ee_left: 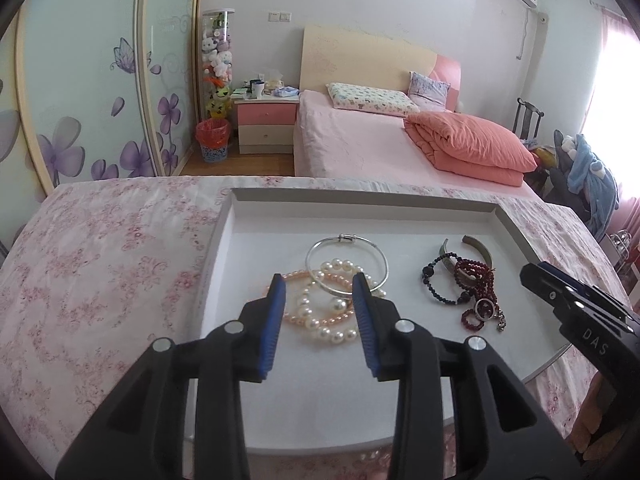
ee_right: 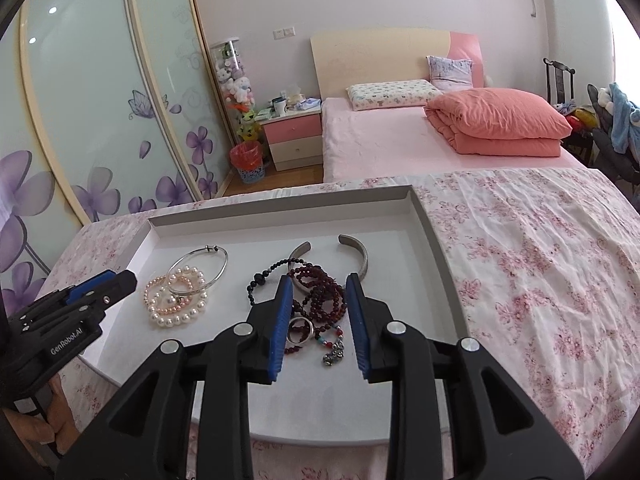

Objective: Organize jewelry
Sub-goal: 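Open both tools to release the ring and pearl earring into the tray, then move the right tool to the pink bead bracelet while the left moves to the second pearl earring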

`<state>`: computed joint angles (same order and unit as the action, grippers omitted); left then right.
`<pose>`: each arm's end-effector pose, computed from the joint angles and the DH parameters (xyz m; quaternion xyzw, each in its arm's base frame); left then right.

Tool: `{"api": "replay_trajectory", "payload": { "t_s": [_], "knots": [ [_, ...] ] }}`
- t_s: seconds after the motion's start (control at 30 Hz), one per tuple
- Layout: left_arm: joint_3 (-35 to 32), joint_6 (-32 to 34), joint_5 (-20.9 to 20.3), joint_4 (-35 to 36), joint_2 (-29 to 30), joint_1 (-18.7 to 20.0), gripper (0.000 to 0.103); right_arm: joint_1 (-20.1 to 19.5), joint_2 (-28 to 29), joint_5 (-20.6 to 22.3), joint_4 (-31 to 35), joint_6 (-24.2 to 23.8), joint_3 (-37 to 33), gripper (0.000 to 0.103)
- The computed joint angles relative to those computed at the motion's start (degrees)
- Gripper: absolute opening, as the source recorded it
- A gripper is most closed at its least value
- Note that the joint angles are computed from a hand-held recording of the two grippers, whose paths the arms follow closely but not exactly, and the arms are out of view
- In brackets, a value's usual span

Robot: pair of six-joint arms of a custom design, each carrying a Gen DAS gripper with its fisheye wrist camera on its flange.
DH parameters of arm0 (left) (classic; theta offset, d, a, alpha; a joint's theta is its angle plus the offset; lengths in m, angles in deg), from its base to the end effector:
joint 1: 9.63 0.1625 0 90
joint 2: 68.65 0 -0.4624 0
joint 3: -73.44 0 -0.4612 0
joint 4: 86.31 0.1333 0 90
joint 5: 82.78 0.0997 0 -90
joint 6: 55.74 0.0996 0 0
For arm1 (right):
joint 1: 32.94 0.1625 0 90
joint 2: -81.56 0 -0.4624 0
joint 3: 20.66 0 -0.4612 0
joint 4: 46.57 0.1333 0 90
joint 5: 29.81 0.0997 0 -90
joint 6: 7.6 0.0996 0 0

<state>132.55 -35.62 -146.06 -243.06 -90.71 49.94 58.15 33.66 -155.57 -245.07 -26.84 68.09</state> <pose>-0.3161 -0.8898 0.0304 0.3480 0.8757 -0.2684 0.2000 0.0898 -0.7700 0.2654 -0.0287 -0.8084 0.4829 0.3354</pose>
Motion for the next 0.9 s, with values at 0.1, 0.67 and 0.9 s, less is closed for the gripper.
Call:
{"api": "replay_trajectory", "payload": {
  "t_s": [0.1,0.67,0.9],
  "knots": [
    [1.6,-0.4,0.3,-0.6,-1.3,0.1,0.037,0.3,-0.5,0.0,-0.4,0.2,1.1,0.029],
    [19.1,1.1,2.7,-7.9,-13.0,1.0,0.058,2.3,-3.3,1.8,8.6,8.4,10.3,0.037],
    [22.8,0.4,4.0,-9.2,-15.7,1.6,0.06,3.6,-0.7,-1.8,11.2,7.0,8.5,0.037]
  ]
}}
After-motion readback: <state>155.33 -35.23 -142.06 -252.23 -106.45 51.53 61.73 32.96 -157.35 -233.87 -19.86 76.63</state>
